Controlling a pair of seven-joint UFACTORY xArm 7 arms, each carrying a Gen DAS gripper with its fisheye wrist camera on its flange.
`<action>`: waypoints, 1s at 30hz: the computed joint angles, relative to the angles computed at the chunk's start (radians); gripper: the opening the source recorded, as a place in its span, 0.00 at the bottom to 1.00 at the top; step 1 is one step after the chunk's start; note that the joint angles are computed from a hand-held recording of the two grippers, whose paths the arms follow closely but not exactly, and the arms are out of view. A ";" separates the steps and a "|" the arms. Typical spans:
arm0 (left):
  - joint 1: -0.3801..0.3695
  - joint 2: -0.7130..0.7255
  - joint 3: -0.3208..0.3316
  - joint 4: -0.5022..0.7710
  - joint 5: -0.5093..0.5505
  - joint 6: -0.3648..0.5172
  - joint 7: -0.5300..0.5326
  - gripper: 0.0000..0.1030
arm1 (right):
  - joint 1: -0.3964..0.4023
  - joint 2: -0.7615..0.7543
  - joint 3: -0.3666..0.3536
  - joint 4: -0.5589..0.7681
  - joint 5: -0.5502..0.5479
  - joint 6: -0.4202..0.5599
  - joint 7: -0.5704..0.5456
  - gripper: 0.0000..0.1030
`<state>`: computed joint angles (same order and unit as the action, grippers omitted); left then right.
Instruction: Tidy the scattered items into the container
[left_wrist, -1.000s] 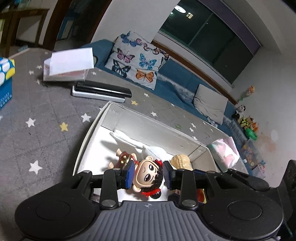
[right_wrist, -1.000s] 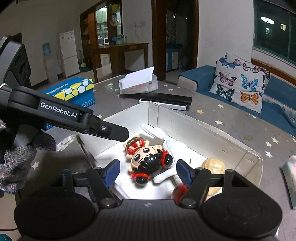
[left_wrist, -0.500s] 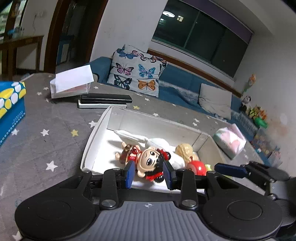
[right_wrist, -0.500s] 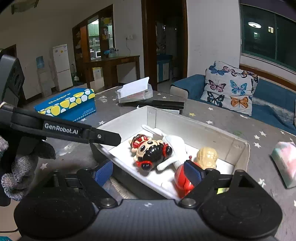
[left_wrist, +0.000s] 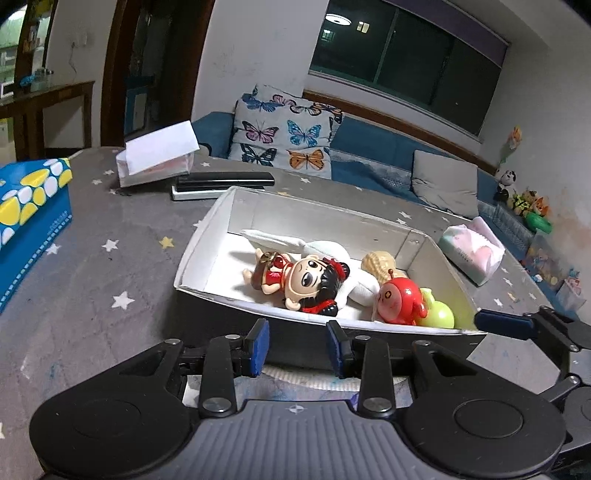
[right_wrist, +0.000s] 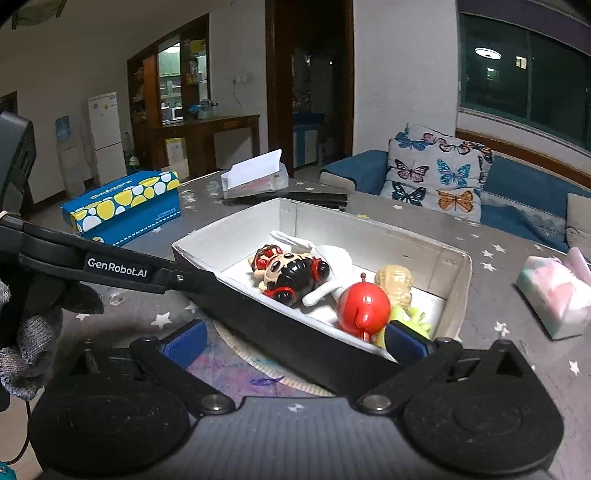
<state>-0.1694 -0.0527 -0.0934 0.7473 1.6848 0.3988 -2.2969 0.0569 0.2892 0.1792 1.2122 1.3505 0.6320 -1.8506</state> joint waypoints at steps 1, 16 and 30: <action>-0.003 -0.001 -0.004 -0.003 -0.014 0.011 0.013 0.35 | -0.001 -0.001 -0.001 -0.002 0.001 -0.002 0.004 1.00; -0.043 0.007 -0.034 -0.030 -0.122 0.095 0.061 0.35 | 0.003 -0.010 -0.010 -0.060 0.052 -0.052 0.021 1.00; -0.071 0.010 -0.045 -0.047 -0.127 0.139 0.016 0.34 | 0.009 0.010 -0.003 -0.073 0.104 -0.121 0.074 1.00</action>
<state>-0.2406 -0.0429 -0.1389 0.7001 1.5575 0.5377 -2.2808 0.0660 0.2993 0.1758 1.1388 1.4541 0.5108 -1.7768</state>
